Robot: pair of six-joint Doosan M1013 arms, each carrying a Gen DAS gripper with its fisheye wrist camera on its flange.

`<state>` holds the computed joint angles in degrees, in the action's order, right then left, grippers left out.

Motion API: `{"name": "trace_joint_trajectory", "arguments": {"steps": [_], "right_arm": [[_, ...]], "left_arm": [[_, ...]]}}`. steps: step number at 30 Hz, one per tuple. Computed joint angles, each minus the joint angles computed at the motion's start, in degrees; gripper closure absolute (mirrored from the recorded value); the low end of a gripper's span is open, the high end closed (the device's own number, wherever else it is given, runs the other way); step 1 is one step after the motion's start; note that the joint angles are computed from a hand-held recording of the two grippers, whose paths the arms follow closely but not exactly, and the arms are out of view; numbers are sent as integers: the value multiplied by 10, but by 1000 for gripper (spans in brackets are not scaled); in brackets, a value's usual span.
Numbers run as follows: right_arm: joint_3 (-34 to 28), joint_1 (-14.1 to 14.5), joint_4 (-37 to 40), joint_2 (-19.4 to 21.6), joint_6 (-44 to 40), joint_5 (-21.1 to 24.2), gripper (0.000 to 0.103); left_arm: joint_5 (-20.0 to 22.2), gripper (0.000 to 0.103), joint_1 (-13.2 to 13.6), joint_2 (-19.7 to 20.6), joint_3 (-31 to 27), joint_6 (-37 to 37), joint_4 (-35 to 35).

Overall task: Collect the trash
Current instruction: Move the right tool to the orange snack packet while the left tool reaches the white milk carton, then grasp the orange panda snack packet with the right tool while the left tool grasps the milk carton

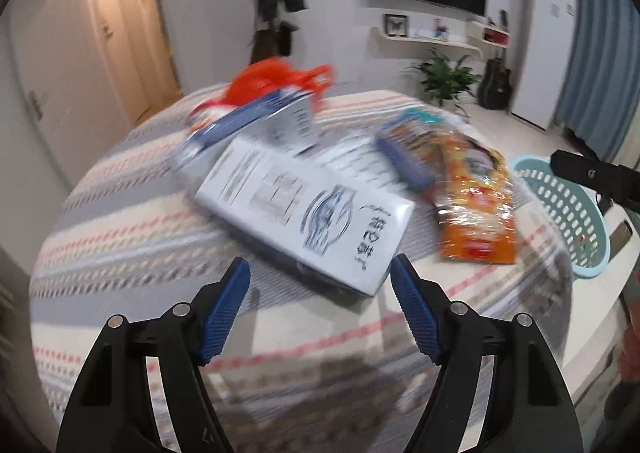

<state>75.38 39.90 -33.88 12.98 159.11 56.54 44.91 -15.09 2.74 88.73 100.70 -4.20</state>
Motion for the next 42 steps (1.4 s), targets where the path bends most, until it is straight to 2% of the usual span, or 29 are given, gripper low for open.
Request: {"name": "trace_joint_trajectory", "arguments": {"steps": [3, 6, 8, 10, 15, 18, 24, 26, 27, 30, 35, 38, 40, 42], "right_arm": [[-13, -1, 16, 12, -17, -7, 44], [-21, -1, 26, 21, -27, -11, 44], [-23, -2, 33, 25, -31, -12, 44], [-25, -2, 39, 28, -31, -10, 44], [-19, 2, 38, 24, -25, -8, 44], [-13, 5, 39, 22, -29, 1, 44], [-3, 1, 72, 21, -36, -9, 44], [-5, -2, 85, 23, -35, -14, 39], [-8, -2, 87, 25, -34, -13, 33], [-20, -3, 91, 33, -37, -7, 29], [-42, -7, 106, 50, -50, 4, 22], [-57, -9, 110, 62, -47, 19, 16], [-66, -10, 113, 70, -45, 26, 12], [-83, -5, 96, 82, -47, 54, 12]], "left_arm": [[21, 32, 29, -1, -4, 10, -25], [51, 31, 56, -2, -9, 71, -108], [66, 22, 72, 1, -15, 90, -164], [71, 19, 78, 6, -24, 77, -190], [115, 17, 67, 50, -75, -12, -189], [125, 17, 57, 68, -90, -39, -180], [139, 16, 15, 89, -115, -111, -61], [131, 16, 5, 91, -115, -123, -33], [128, 16, 3, 91, -115, -119, -27], [124, 18, 8, 90, -112, -81, -57], [132, 30, 36, 76, -93, 14, -136], [146, 32, 54, 67, -78, 88, -181], [147, 32, 60, 58, -67, 116, -185], [150, 32, 68, 53, -60, 130, -190]]}}
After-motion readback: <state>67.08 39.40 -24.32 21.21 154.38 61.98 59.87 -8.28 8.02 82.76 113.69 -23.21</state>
